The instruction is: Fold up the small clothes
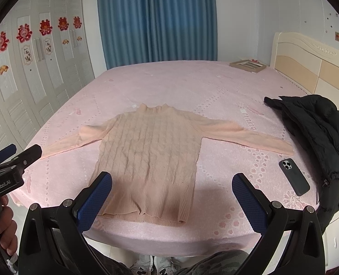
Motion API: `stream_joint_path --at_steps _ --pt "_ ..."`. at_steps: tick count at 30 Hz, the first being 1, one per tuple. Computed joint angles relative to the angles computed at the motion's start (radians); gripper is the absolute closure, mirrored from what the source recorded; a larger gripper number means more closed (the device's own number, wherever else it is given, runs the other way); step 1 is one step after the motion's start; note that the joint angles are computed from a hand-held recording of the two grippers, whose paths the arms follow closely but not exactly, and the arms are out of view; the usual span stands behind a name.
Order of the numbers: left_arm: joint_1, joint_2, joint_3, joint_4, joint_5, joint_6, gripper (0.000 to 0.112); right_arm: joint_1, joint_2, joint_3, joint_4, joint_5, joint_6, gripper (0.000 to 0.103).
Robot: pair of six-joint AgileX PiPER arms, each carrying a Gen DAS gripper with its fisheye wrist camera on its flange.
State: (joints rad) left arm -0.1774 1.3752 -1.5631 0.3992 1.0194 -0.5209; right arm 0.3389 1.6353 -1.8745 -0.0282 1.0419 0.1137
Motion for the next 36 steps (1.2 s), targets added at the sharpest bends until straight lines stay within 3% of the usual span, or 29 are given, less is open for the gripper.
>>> stream_joint_path --at_steps 6,9,13,16,18,21,23,28,30,33,36 --pt "0.055 -0.014 0.149 -0.057 -0.168 0.041 0.009 -0.017 0.017 0.019 0.071 -0.046 -0.04 0.001" --pt "0.099 0.011 0.198 -0.079 -0.21 0.033 0.009 -0.005 0.038 0.032 0.044 -0.066 -0.019 0.001" --pt "0.235 0.069 0.271 -0.228 -0.304 0.114 0.009 0.017 0.077 0.071 0.003 -0.14 0.027 0.001" --pt "0.37 0.15 0.305 -0.413 -0.359 0.273 0.01 0.024 0.126 0.082 0.001 -0.174 0.024 0.001" --pt "0.432 0.193 0.313 -0.445 -0.386 0.322 0.011 0.028 0.164 0.079 0.005 -0.187 0.019 0.002" --pt "0.57 0.295 0.287 -0.553 -0.407 0.447 0.011 0.065 0.245 0.052 -0.103 -0.191 0.065 0.003" --pt "0.651 0.353 0.251 -0.633 -0.405 0.513 0.016 0.087 0.296 0.025 -0.145 -0.196 0.106 0.006" --pt "0.827 0.525 0.091 -0.772 -0.389 0.605 0.016 0.077 0.461 -0.168 -0.003 -0.101 0.059 0.019" --pt "0.891 0.587 0.029 -0.831 -0.401 0.61 0.016 0.086 0.511 -0.226 0.009 -0.1 0.052 0.022" --pt "0.996 0.685 -0.054 -1.007 -0.413 0.658 0.017 0.106 0.578 -0.31 0.014 -0.049 0.048 0.037" --pt "1.032 0.744 -0.112 -1.071 -0.46 0.684 0.019 0.103 0.647 -0.407 0.045 0.0 0.045 0.052"
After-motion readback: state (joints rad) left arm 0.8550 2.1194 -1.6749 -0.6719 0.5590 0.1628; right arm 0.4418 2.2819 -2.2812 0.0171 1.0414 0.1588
